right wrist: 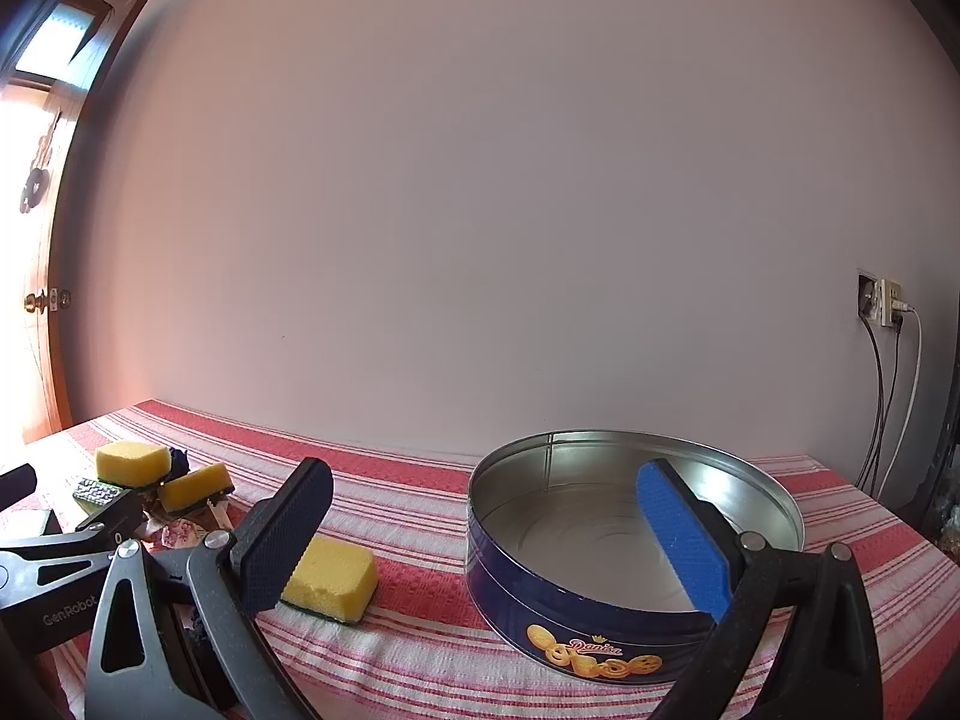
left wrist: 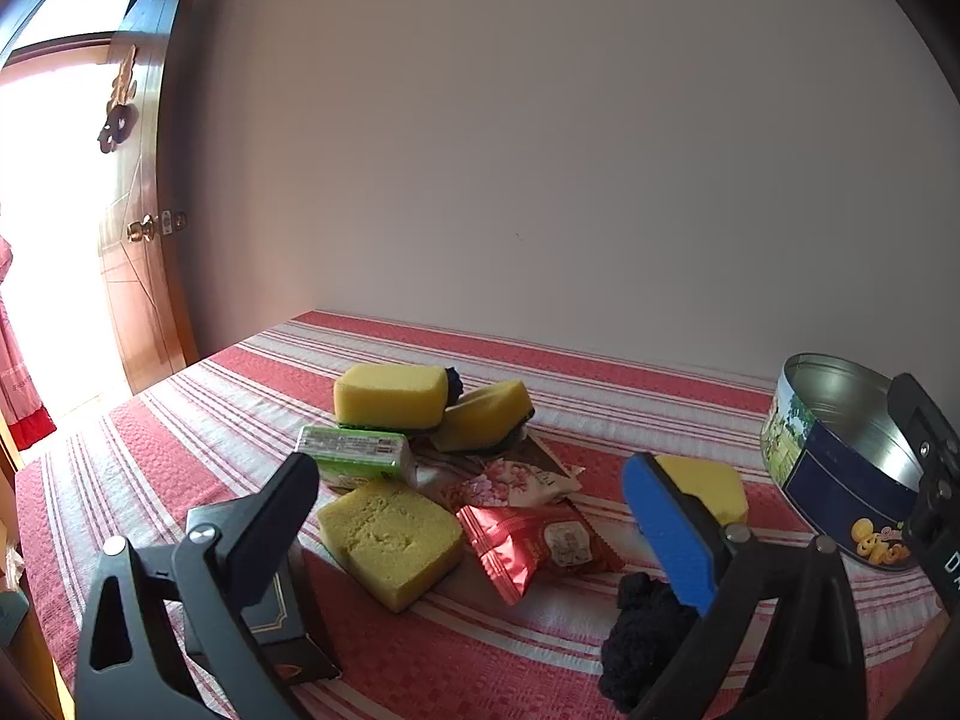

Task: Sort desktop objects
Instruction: 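Grasp the black knitted ball with the right gripper while the left gripper approaches the black box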

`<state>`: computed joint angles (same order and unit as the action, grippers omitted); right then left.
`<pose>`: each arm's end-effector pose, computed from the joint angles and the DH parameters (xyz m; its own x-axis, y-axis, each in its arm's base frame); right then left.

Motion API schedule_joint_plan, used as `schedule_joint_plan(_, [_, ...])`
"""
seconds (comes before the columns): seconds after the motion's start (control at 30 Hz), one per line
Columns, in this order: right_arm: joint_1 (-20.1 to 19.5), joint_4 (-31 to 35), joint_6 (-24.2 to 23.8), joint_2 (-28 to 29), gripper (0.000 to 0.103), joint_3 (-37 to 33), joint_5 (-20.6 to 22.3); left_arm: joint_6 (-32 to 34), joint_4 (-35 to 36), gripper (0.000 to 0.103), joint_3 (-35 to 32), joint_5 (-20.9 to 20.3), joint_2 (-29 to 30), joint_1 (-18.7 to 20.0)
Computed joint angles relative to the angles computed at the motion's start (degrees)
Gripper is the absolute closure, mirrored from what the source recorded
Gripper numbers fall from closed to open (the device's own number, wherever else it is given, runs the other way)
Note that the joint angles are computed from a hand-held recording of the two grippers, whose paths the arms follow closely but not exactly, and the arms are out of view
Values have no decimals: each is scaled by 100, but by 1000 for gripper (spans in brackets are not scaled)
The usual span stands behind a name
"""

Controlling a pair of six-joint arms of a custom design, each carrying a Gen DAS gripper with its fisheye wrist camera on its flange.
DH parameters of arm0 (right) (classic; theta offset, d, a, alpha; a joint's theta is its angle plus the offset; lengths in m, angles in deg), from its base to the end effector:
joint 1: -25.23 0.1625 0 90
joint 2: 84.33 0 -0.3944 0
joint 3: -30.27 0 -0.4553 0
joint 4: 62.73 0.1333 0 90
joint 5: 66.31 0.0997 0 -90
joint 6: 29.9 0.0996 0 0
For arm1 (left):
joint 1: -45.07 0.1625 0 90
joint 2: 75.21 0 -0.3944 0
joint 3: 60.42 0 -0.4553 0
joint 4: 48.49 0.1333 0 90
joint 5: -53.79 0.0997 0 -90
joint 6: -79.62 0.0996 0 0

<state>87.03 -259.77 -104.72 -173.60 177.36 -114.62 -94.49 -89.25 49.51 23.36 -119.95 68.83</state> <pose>0.0015 -0.4195 0.1984 -0.5325 -0.5794 0.6170 -0.7840 0.0629 -0.6175 -0.2632 -0.3553 -0.0431 -0.4729 -0.7586 -0.4482 0.4293 0.2458 -0.8691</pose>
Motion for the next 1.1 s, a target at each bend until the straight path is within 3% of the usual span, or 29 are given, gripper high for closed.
schedule_joint_plan(0.37, [96,84,28,88,0,-122,-83,87,-279,0,262,59,-137,-69])
schedule_joint_plan(0.5, [108,516,-72,-111,0,-110,-68,566,-1367,0,879,139,-671,-188])
schedule_joint_plan(0.6, [112,779,-195,-234,0,-95,-98,1040,-2306,0,1365,-24,-1085,-272])
schedule_joint_plan(0.7, [120,1285,-398,-437,0,-68,-174,1260,-2739,0,1703,-287,-1340,-421])
schedule_joint_plan(0.83, [210,3006,-905,-929,1,-215,-486,1203,-2609,1,1874,-842,-1469,-653])
schedule_joint_plan(0.97, [486,4453,-1370,-1092,3,-440,-1302,1244,-2625,1,2133,-1251,-1760,-885])
schedule_joint_plan(1.1, [800,5109,-1795,-1058,10,-470,-2203,1324,-2697,1,2350,-1475,-2063,-990])
